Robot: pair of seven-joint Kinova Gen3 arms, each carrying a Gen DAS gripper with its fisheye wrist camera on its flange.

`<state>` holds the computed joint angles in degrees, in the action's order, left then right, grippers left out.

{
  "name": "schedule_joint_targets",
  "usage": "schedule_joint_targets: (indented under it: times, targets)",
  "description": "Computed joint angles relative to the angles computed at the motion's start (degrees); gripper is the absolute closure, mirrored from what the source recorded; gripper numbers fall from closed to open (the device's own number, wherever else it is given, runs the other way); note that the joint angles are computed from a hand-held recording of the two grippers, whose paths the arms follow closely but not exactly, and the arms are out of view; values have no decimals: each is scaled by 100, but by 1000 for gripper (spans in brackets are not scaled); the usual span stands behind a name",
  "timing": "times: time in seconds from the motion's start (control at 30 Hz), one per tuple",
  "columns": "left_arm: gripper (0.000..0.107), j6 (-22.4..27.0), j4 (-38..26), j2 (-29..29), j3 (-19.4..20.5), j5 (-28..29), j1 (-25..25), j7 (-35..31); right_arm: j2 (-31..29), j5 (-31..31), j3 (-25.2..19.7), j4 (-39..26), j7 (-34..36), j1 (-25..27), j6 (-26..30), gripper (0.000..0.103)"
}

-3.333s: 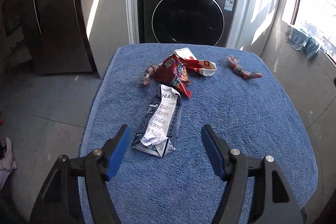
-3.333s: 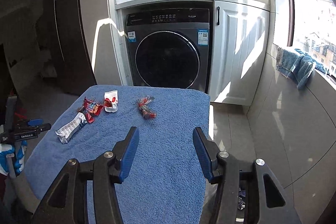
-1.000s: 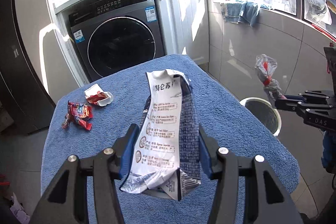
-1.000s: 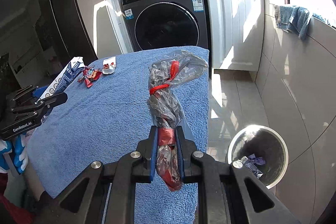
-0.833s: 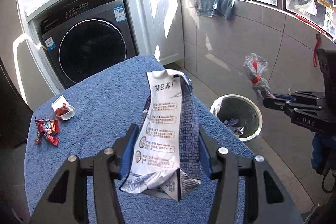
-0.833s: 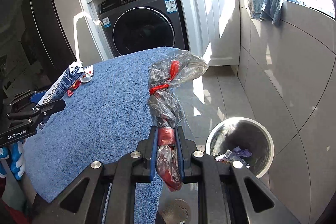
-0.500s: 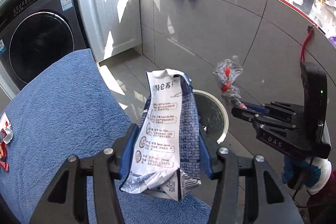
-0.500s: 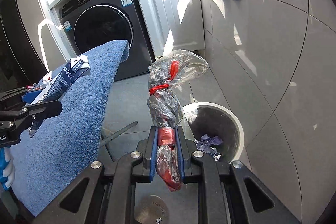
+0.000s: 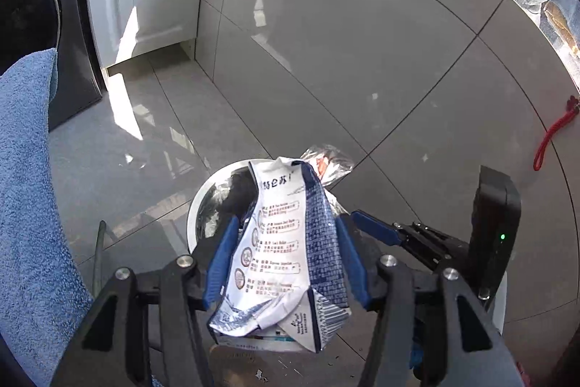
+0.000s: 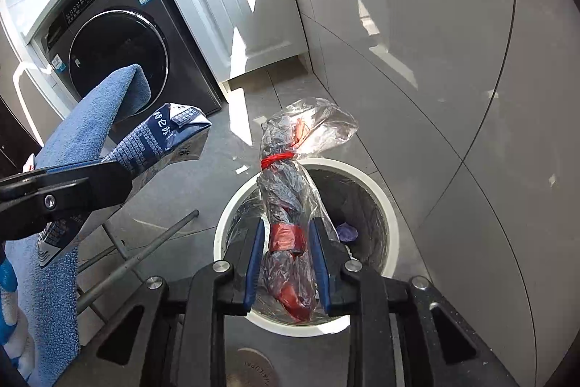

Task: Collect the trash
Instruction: 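Carry both items over the bin and open both tools to drop them, then move both tools back over the towel toward the remaining wrappers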

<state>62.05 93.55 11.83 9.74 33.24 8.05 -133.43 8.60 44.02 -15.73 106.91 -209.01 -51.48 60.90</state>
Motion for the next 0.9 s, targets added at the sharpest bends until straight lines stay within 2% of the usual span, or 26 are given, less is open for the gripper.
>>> schedule_joint_targets:
  times: [0.07,0.2,0.43,0.53,0.7,0.8,0.9]
  targets:
    - [52,81,-83,81,33,67,22,60,-16,-49,5,51,-56,8,35,62]
    - [43,164,-114,19,52,221,3,74,-91,-99,-56,125,-299,-55,181,59]
    - [41,355,34,-326,-126,372,-208,-226,-112,-85,-315,-250,-439,-417,1077,57]
    - [41,503,62,-464,-260,489,-370,-337,-36,-14,-378,-596,-374,-611,1524,57]
    - [41,695,186,-911,-576,686,-714,-801,222,253,-386,-1425,132,-1034,2391,56]
    - [41,609,369,-1319,-862,775,-926,-1224,459,491,-307,-2019,505,-1322,2864,53]
    - [41,472,591,-1761,-1270,870,-1166,-1774,671,760,-181,-2548,887,-1602,3060,52]
